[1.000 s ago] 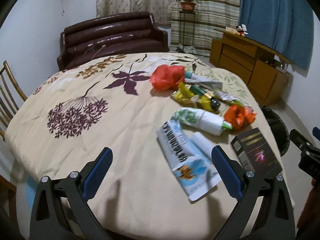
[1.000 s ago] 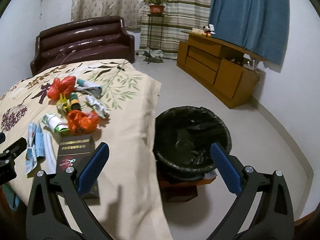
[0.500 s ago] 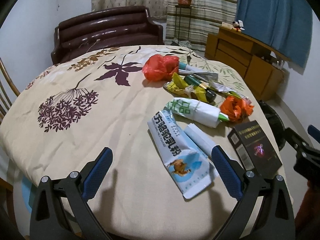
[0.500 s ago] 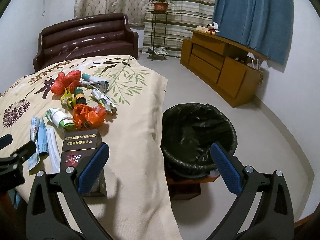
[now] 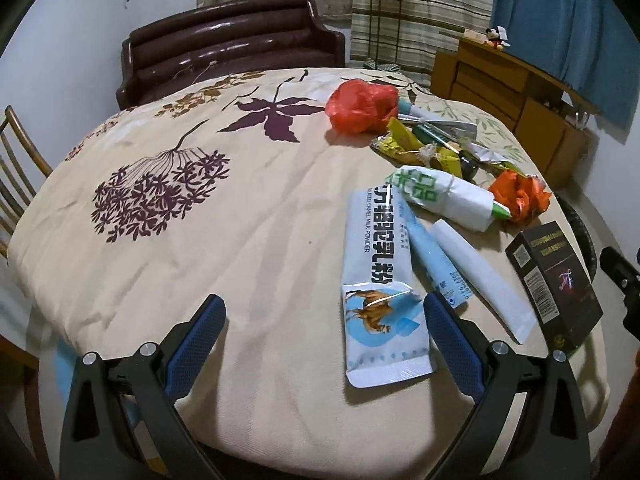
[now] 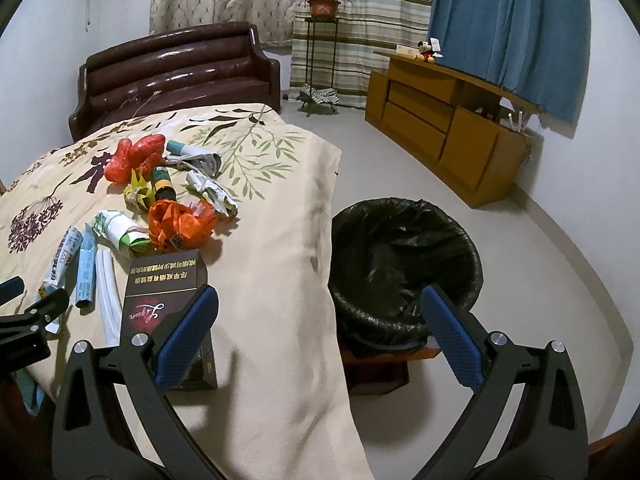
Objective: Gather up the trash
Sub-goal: 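Grasp the white-and-blue sachet with the left tool while the right tool approaches the brown box, then grasp the dark brown cigarette box with the right tool while the left tool holds the sachet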
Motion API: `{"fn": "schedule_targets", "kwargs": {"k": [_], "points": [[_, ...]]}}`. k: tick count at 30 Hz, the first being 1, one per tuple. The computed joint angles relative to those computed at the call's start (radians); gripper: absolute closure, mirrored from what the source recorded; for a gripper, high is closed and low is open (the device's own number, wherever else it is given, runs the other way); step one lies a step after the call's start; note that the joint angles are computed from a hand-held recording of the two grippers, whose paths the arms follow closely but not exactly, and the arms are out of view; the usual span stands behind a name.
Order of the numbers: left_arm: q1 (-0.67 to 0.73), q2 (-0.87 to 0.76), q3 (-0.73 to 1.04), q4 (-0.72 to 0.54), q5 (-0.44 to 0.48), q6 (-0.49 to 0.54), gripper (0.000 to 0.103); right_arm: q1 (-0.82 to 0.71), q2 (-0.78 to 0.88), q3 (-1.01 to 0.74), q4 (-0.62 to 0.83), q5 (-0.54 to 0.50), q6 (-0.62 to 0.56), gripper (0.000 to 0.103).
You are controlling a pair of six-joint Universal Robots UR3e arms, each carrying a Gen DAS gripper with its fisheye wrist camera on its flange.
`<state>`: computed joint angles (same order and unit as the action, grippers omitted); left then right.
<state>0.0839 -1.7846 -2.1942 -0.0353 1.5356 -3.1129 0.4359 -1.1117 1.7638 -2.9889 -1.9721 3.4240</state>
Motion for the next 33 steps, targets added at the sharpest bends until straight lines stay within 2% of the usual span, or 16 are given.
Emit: {"fn": "schedule_targets", "kwargs": {"k": [6, 8, 9, 11, 14, 19, 22, 25, 33], "points": [[-0.043, -0.035, 0.039, 0.04, 0.029, 0.012, 0.008, 0.004, 0.001, -0.001, 0.005, 0.007, 0.002, 0.004], [-0.051, -0.045, 0.056, 0.045, 0.037, 0.015, 0.022, 0.003, 0.001, 0.0, 0.002, 0.01, 0.003, 0.004], [-0.04, -0.045, 0.058, 0.04, 0.012, 0.022, 0.036, 0.004, 0.002, -0.001, 0.004, 0.009, 0.004, 0.004], [-0.017, -0.049, 0.075, 0.0, -0.033, 0.021, 0.037, 0.007, 0.004, -0.005, 0.007, 0.011, 0.006, 0.004], [-0.008, -0.061, 0.076, 0.001, -0.038, 0.033, 0.041, 0.01, 0.005, -0.012, 0.018, 0.019, 0.006, 0.004], [0.016, -0.055, 0.057, 0.015, -0.051, 0.05, 0.064, 0.02, 0.01, -0.029, 0.03, 0.034, 0.007, 0.005], [0.048, -0.041, 0.036, 0.02, -0.093, 0.066, 0.065, 0.029, 0.014, -0.042, 0.041, 0.042, 0.01, 0.007], [0.066, -0.031, 0.014, 0.034, -0.108, 0.082, 0.065, 0.044, 0.026, -0.069, 0.064, 0.047, 0.017, 0.018], [0.098, 0.004, -0.04, 0.076, -0.123, 0.114, 0.066, 0.096, 0.065, -0.144, 0.105, 0.058, 0.014, 0.019]]}}
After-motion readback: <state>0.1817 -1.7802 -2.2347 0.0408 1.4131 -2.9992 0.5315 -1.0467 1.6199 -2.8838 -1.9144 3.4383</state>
